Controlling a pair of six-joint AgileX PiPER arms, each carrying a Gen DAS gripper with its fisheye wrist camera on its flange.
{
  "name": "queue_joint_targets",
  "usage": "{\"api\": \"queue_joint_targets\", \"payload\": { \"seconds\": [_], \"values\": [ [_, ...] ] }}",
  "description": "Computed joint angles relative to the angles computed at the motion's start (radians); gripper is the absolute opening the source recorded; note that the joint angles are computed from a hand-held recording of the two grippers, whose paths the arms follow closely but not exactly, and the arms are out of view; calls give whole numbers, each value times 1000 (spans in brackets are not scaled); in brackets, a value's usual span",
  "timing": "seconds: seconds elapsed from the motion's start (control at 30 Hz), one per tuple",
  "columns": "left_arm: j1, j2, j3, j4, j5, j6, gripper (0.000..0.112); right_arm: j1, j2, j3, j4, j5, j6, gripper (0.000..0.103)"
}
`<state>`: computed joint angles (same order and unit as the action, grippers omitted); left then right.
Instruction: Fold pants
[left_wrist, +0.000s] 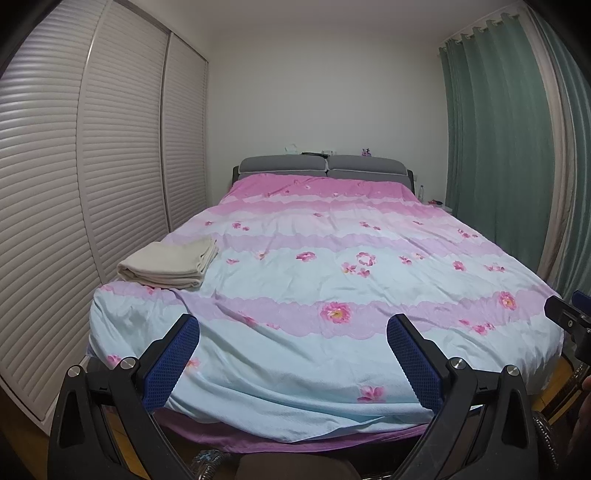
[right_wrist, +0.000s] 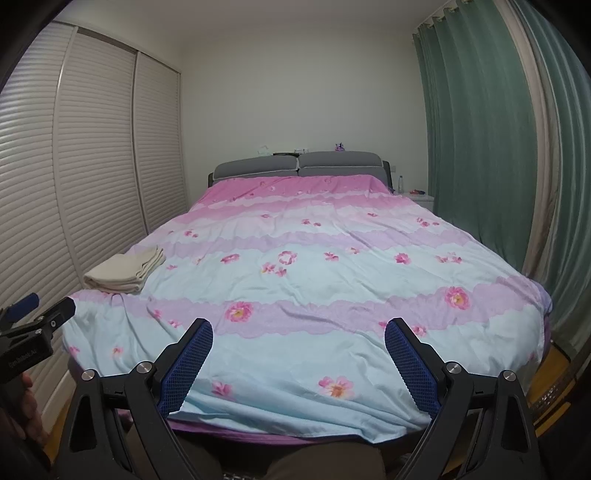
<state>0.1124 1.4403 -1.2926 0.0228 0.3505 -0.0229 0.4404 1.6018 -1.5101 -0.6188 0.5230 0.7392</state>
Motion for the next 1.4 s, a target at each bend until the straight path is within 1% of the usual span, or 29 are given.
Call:
{"api": "queue_joint_targets", "payload": {
  "seconds": [0.37, 0.67, 0.93, 1.17, 1.37, 1.4],
  "values": [
    [-2, -2, 0, 25, 3, -29, 103, 6, -6, 10, -23, -4, 24, 95],
    [0, -1, -3, 19, 4, -21, 103, 12, -10, 16, -47, -5, 48, 95],
    [-6, 3, -12, 76, 12, -85, 103, 18, -11, 15, -60, -2, 51, 95],
    [-6, 3, -11, 75, 10, -84, 103, 27, -7, 10, -82, 10, 58, 95],
    [-19, 7, -13, 135, 10, -138, 103, 25, -6, 8, -82, 11, 53, 95],
    [-16, 6, -12, 123, 8, -126, 103, 25, -7, 9, -85, 10, 56, 95]
  ]
}}
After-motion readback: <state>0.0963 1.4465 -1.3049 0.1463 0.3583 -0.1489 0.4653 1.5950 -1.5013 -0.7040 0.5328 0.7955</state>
